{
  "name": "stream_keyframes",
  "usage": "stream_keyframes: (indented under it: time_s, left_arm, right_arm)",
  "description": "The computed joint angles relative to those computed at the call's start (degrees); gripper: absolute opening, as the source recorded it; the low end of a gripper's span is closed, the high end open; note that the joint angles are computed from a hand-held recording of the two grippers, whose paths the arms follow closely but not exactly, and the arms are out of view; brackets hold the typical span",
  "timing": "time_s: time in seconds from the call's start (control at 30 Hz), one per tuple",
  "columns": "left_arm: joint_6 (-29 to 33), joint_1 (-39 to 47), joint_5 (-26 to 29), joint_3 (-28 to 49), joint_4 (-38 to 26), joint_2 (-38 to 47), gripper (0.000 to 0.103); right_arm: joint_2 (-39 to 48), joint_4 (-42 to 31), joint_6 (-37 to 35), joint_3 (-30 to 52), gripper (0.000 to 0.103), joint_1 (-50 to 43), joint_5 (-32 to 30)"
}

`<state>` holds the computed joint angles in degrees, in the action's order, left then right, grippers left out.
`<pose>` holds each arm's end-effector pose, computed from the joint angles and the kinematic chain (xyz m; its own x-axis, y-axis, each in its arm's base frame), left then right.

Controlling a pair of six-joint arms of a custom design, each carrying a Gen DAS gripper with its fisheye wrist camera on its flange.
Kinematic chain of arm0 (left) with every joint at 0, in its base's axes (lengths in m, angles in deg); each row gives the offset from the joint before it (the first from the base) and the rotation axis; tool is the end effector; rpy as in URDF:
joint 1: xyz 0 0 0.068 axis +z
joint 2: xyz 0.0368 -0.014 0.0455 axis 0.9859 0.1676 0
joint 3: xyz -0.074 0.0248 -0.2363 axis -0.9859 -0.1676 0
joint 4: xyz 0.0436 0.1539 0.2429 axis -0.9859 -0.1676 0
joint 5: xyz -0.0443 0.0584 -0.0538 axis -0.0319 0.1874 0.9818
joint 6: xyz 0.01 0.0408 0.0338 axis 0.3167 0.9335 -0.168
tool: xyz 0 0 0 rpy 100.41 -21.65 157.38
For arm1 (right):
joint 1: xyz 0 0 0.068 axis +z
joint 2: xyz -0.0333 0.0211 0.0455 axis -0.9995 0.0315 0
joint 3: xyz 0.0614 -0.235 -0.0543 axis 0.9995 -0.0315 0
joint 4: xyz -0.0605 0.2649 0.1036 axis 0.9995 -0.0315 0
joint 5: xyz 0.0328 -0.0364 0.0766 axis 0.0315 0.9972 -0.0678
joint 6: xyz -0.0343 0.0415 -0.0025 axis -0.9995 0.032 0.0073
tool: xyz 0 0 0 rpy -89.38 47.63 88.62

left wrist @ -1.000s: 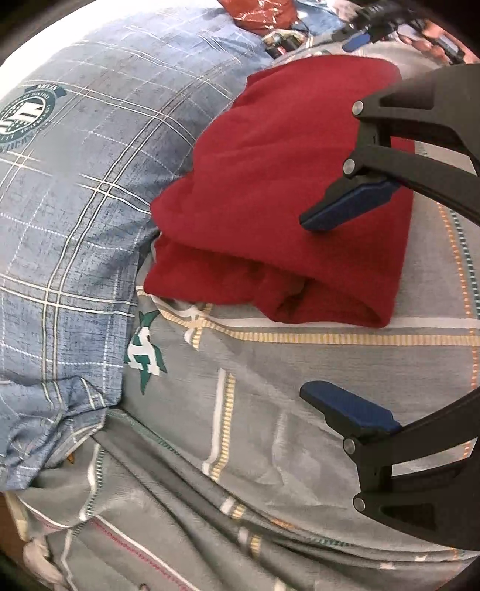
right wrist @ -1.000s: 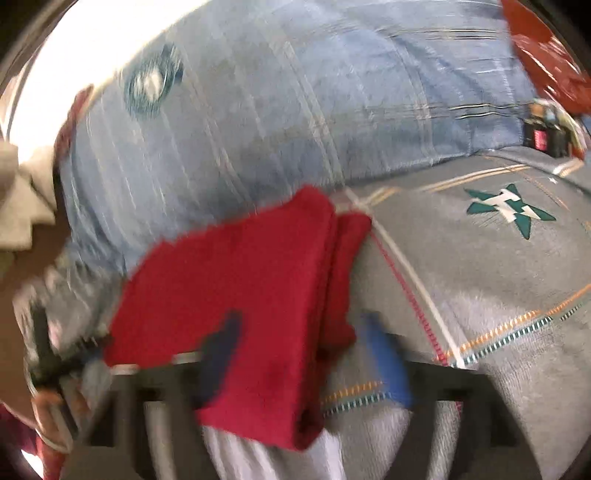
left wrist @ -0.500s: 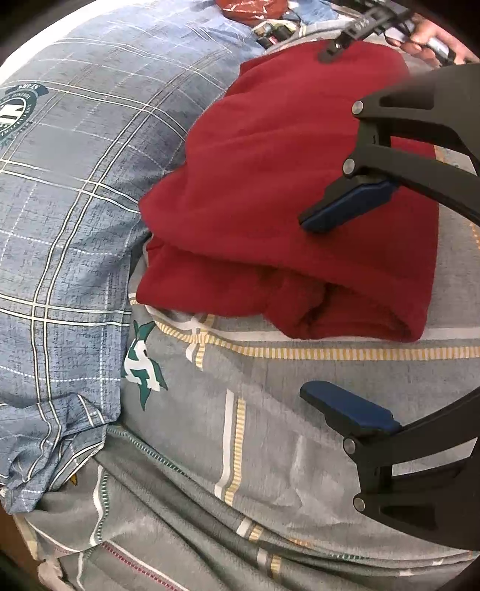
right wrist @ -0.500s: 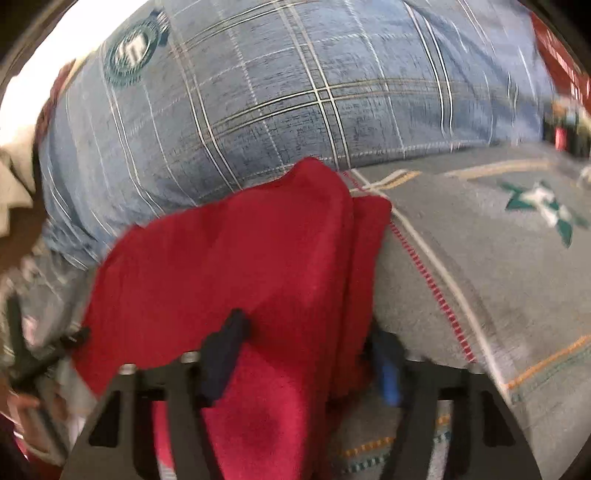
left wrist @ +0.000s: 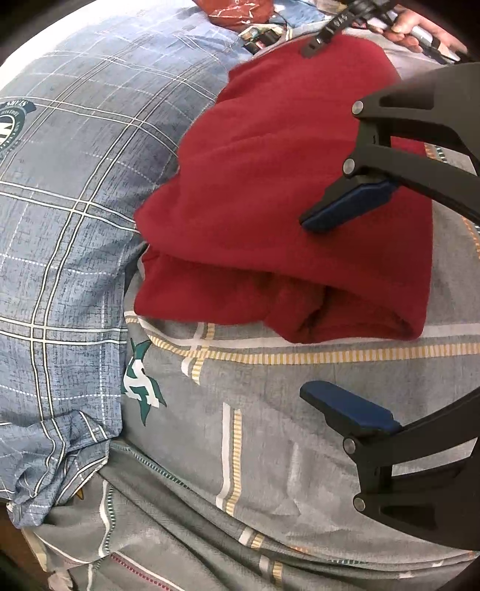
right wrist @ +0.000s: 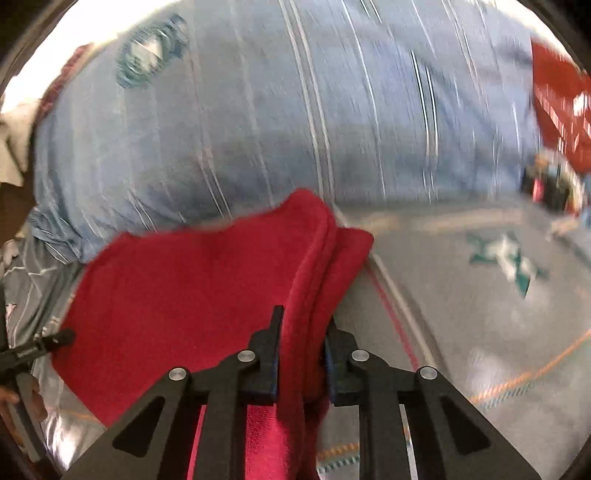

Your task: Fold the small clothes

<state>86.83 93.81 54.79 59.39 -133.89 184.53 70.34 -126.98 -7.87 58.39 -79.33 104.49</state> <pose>0.3894 0.0767 0.2263 -0.8419 0.1715 -0.5116 0.3269 0.9165 -0.2307 0.2333 0.0272 0.2751 -0.6351 0.4740 -0.6099 0.4651 0.8651 0.1880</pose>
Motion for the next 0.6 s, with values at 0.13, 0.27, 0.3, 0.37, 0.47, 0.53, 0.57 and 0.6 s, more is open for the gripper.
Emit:
stream_keyframes:
  time_s: [0.13, 0.27, 0.3, 0.37, 0.47, 0.53, 0.57, 0.6]
  left_arm:
    - [0.6, 0.7, 0.0, -0.1, -0.3, -0.6, 0.084]
    - [1.5, 1.6, 0.1, 0.7, -1.2, -0.4, 0.084]
    - [1.6, 1.9, 0.1, 0.9, -1.4, -0.3, 0.084]
    - [2.0, 2.3, -0.2, 1.2, -1.3, 0.0, 0.084]
    - [2.9, 3.3, 0.0, 2.2, -2.7, 1.0, 0.084]
    - [3.7, 4.0, 0.6, 3.3, -4.0, 1.8, 0.084]
    - [3.8, 4.1, 0.8, 3.6, -4.5, 2.0, 0.084]
    - [4.2, 4.4, 1.2, 4.1, -4.9, 2.4, 0.084]
  right_arm:
    - [-3.8, -2.1, 4.2, -1.1, 0.045, -3.5, -2.1]
    - [-7.2, -5.8, 6.0, 1.7, 0.049, -0.2, 2.2]
    - [-6.8, -5.6, 5.8, 2.8, 0.049, 1.1, 1.8]
    - [-2.8, -4.2, 4.7, 6.1, 0.049, 4.7, 0.1]
    - [6.9, 0.9, 3.5, 11.5, 0.049, 9.4, -4.4]
    - [14.9, 4.7, 2.6, 16.0, 0.049, 11.2, -8.4]
    - [20.0, 6.0, 1.9, 19.3, 0.049, 12.6, -9.5]
    - [24.3, 6.5, 1.2, 22.5, 0.049, 13.5, -9.9]
